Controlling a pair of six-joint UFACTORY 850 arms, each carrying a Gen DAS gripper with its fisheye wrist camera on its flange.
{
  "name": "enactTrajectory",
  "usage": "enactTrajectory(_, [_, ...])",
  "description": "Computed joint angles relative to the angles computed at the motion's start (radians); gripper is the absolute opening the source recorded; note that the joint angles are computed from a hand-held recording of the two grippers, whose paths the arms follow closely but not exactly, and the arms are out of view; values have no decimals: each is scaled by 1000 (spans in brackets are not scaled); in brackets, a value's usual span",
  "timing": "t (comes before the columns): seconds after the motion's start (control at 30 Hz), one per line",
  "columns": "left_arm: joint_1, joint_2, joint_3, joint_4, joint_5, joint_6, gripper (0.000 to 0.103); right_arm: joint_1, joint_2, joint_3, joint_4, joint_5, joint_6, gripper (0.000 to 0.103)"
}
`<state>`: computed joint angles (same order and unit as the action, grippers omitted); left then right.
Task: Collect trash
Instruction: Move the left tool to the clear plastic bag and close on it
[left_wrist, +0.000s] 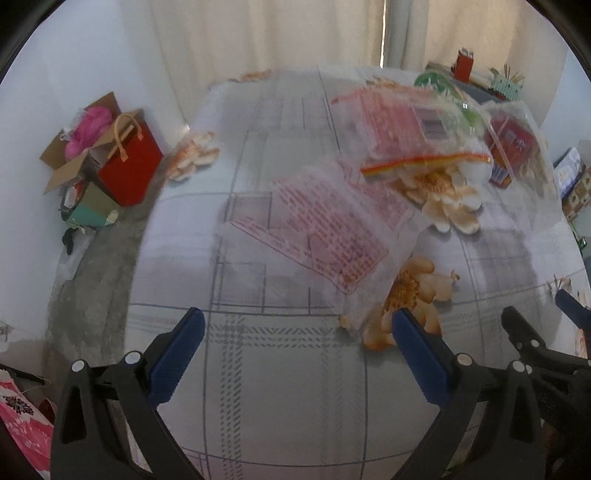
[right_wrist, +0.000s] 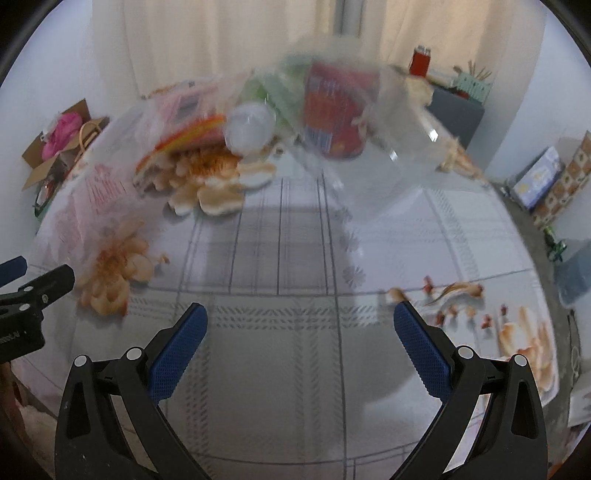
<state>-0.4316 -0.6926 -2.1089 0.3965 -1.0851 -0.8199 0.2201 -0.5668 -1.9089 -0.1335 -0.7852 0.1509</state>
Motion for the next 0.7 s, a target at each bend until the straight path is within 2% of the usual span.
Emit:
enactTrajectory(0.2, [21, -3, 16, -96, 16, 52, 99, -9, 15, 29, 40, 35, 0, 97])
enactTrajectory(0.43, [16, 5, 41, -75, 40, 77, 99, -8, 36, 77, 37, 109, -12, 97])
enactTrajectory(0.7, [6, 27, 84, -49, 75, 62, 99, -18, 37, 66, 91, 61, -96, 97])
